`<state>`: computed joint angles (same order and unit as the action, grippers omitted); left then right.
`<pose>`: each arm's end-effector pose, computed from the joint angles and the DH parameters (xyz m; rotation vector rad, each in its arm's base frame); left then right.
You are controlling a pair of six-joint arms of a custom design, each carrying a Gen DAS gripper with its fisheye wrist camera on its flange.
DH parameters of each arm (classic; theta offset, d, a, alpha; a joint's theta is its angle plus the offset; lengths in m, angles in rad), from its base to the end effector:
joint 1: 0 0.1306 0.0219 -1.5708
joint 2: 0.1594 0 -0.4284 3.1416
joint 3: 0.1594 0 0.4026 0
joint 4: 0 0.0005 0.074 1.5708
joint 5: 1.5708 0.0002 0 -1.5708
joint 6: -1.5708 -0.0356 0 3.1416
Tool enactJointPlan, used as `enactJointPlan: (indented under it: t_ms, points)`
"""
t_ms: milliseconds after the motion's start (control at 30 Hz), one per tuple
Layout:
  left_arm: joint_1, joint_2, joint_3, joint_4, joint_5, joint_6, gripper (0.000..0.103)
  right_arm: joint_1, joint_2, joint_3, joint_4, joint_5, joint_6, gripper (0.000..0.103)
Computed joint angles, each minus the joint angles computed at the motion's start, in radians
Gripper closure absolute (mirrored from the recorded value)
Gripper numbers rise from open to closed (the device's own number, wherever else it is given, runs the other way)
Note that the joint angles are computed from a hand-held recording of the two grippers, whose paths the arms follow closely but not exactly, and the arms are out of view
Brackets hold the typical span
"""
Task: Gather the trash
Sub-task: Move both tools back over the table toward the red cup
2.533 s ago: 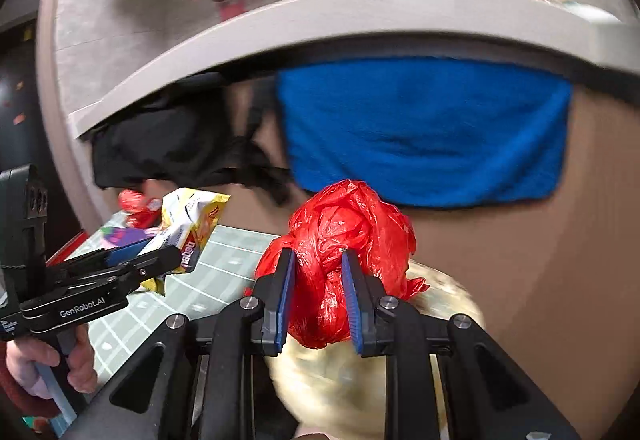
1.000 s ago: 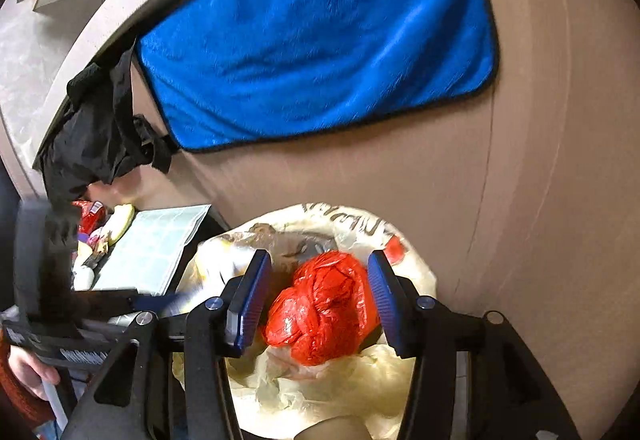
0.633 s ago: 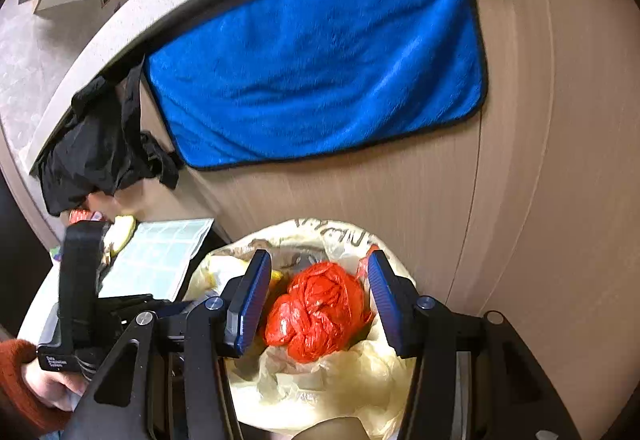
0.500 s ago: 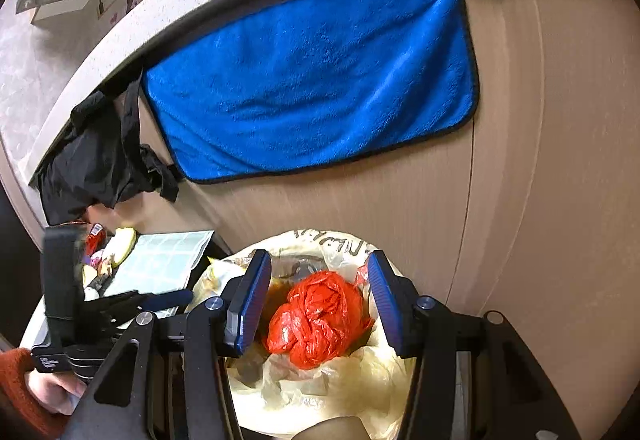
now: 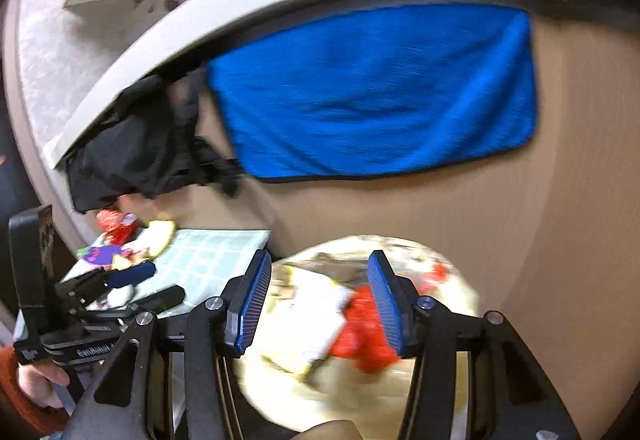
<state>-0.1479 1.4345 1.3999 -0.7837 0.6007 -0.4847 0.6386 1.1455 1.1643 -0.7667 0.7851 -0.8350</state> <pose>0.4961 -0.0948 0.4694 0.9640 2.0580 -0.5394 0.3240 0.2085 0.4839 0.5667 1.9938 -0.0275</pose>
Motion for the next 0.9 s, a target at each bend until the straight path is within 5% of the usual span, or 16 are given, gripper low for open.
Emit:
enactJointPlan:
  t_ms: [333, 500, 667, 900]
  points:
    - [0.323, 0.102, 0.215, -0.072, 0.073, 0.013, 0.032, 0.098, 0.304, 0.326, 0.104, -0.055, 0.26, 0.055]
    - [0.434, 0.178, 0.301, -0.039, 0.079, 0.064, 0.032, 0.101, 0.449, 0.495, 0.103, -0.139, 0.325, 0.056]
    - [0.469, 0.274, 0.385, -0.133, 0.121, 0.093, 0.032, 0.1, 0.553, 0.614, 0.066, -0.177, 0.376, 0.056]
    - [0.411, 0.397, 0.493, -0.238, 0.147, 0.173, 0.034, 0.076, 0.596, 0.633, 0.022, -0.231, 0.353, 0.056]
